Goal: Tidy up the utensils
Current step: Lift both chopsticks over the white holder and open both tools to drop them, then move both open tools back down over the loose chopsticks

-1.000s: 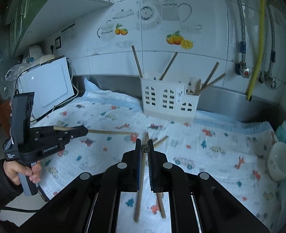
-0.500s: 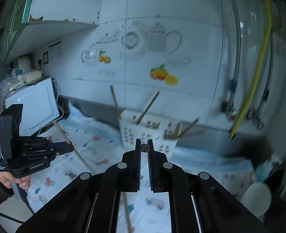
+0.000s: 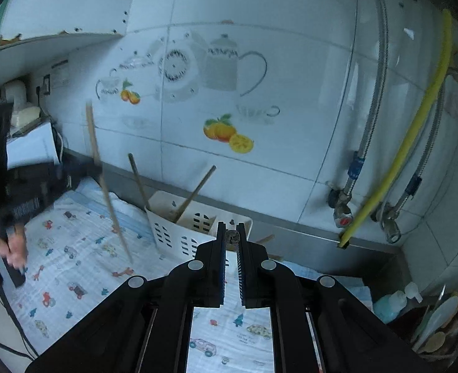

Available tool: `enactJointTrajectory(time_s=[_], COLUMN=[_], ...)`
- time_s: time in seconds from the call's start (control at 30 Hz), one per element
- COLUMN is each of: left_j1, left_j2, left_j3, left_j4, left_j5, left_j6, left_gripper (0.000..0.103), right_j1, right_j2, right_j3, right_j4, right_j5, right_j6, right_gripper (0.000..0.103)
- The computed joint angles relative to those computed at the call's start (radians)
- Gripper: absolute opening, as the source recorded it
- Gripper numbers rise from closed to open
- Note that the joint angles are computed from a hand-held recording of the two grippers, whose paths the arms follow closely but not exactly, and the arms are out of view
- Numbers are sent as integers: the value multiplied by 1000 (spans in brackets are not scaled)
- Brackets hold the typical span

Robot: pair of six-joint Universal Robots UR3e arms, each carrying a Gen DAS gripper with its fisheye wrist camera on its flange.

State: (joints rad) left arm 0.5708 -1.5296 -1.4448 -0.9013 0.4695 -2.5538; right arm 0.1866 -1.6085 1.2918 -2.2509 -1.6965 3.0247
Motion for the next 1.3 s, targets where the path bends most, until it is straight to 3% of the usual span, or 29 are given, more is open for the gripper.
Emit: enactJointTrajectory(time_s=[0.07, 0.17, 0.4, 0.9, 1.07, 1.3], left_j1=[-51, -114, -234, -304, -303, -237], left_j2=[-94, -205, -393, -501, -479, -325], left_j3=[104, 245, 436, 483, 456, 268], left_j4=[121, 196, 268, 172, 182, 224], left_j5=[40, 102, 296, 386, 369, 278], left_j6=[-132, -240, -327, -245, -236, -201], left_gripper=[5, 5, 5, 6, 11, 28], right_j1=[-6, -23, -52, -71, -66, -64], right_j2=[21, 45, 83, 206, 227, 132], right_j3=[-10, -15, -21, -125, -148, -65], right_j4=[2, -3, -9, 59, 45, 6], right_j5=[2, 18, 50, 96, 88, 97], right_j6=[-8, -16, -27, -20, -7, 8], right_gripper=[6, 6, 7, 7, 7, 11])
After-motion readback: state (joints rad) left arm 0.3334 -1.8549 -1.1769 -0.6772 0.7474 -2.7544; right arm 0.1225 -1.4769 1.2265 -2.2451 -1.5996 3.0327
